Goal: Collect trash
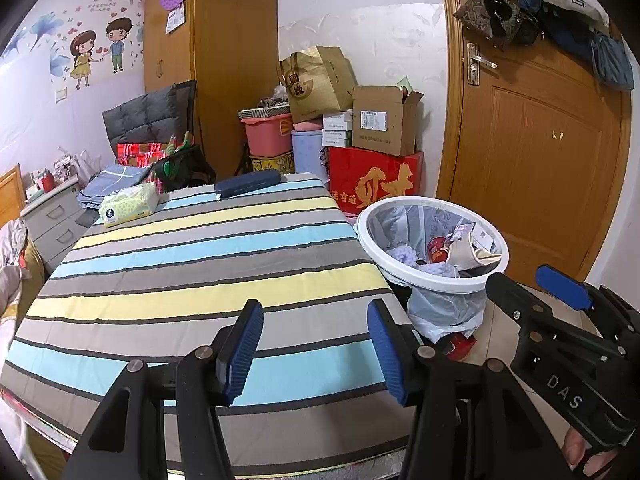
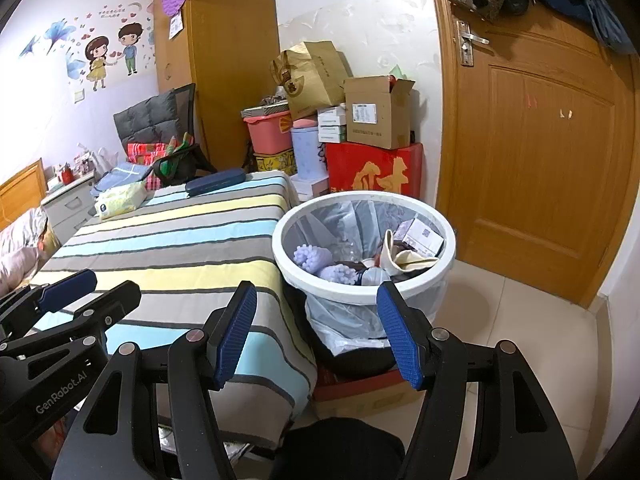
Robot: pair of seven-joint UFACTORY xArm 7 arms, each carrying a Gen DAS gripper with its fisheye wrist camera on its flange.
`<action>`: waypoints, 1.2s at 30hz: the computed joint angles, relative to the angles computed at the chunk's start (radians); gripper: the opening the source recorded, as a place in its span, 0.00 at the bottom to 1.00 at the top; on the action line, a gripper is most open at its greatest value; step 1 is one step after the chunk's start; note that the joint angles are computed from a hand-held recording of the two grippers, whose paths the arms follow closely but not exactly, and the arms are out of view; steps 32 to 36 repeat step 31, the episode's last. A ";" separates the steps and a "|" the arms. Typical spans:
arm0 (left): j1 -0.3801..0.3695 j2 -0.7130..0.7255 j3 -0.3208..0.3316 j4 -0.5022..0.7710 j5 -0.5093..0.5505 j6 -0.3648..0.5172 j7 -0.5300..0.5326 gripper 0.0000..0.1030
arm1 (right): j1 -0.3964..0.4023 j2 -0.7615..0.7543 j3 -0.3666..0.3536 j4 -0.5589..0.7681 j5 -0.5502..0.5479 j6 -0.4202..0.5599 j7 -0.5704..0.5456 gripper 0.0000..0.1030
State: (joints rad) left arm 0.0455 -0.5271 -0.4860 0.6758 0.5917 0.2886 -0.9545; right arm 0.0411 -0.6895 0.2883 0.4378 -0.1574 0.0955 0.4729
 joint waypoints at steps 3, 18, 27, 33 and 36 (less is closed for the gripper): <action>-0.001 0.000 0.000 0.001 0.001 0.005 -0.002 0.52 | -0.004 0.000 0.006 0.003 -0.002 0.003 0.004 0.62; -0.021 -0.009 0.016 -0.003 -0.012 0.017 0.008 0.52 | -0.003 0.009 0.006 0.012 -0.008 -0.001 0.003 0.62; -0.023 -0.011 0.019 -0.007 -0.027 0.006 0.023 0.52 | 0.002 0.003 0.006 0.009 -0.007 0.002 0.004 0.62; -0.021 -0.008 0.017 -0.007 -0.031 0.006 0.021 0.52 | 0.004 0.005 0.003 0.010 -0.006 0.001 0.002 0.62; -0.021 -0.008 0.017 -0.007 -0.031 0.006 0.021 0.52 | 0.004 0.005 0.003 0.010 -0.006 0.001 0.002 0.62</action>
